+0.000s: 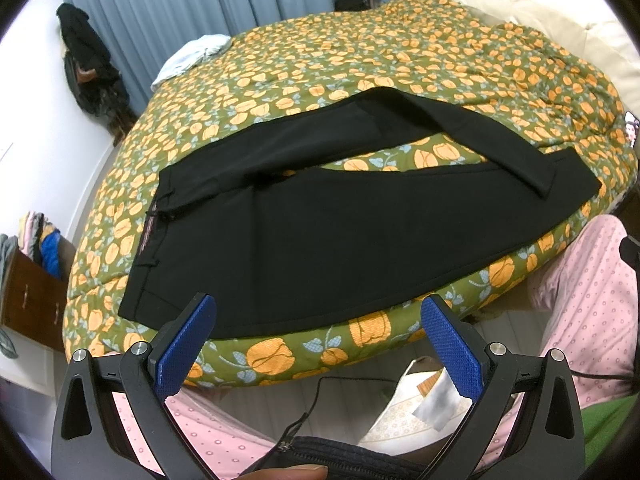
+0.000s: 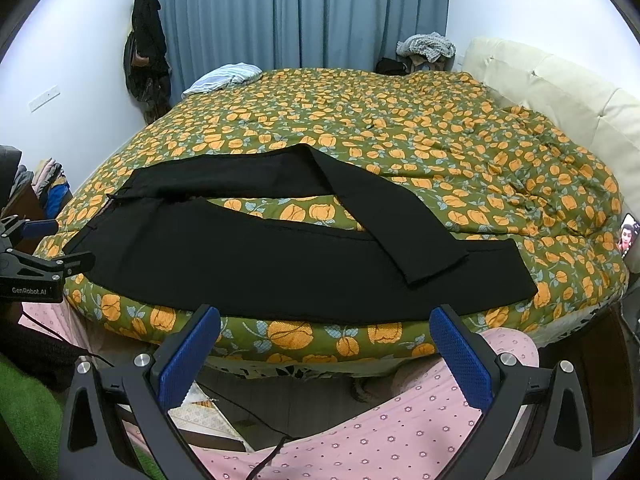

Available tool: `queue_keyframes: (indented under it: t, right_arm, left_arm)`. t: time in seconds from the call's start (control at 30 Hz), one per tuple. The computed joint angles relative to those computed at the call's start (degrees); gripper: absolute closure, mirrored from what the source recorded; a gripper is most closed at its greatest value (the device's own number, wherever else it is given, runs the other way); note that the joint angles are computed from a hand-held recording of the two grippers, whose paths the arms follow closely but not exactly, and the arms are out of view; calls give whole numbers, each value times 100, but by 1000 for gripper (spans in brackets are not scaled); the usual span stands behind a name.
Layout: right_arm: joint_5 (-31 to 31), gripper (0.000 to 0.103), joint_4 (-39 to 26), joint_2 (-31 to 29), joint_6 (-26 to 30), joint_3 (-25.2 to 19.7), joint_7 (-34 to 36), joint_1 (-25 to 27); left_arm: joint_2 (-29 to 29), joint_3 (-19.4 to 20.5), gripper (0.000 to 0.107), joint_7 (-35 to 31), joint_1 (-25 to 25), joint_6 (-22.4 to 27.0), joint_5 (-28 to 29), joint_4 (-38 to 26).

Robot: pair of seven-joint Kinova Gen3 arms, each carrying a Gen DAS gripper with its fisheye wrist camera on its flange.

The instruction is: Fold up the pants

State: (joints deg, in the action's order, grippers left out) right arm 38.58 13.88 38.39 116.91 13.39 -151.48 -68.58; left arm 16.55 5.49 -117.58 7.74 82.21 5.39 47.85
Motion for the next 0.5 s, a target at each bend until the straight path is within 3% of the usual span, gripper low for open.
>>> queue_keyframes:
  t: [0.5]
  right_arm:
    - [9, 0, 123, -58, -55, -27, -40, -6]
  left_arm:
    - [-29, 2, 5, -28, 12, -88, -2, 78]
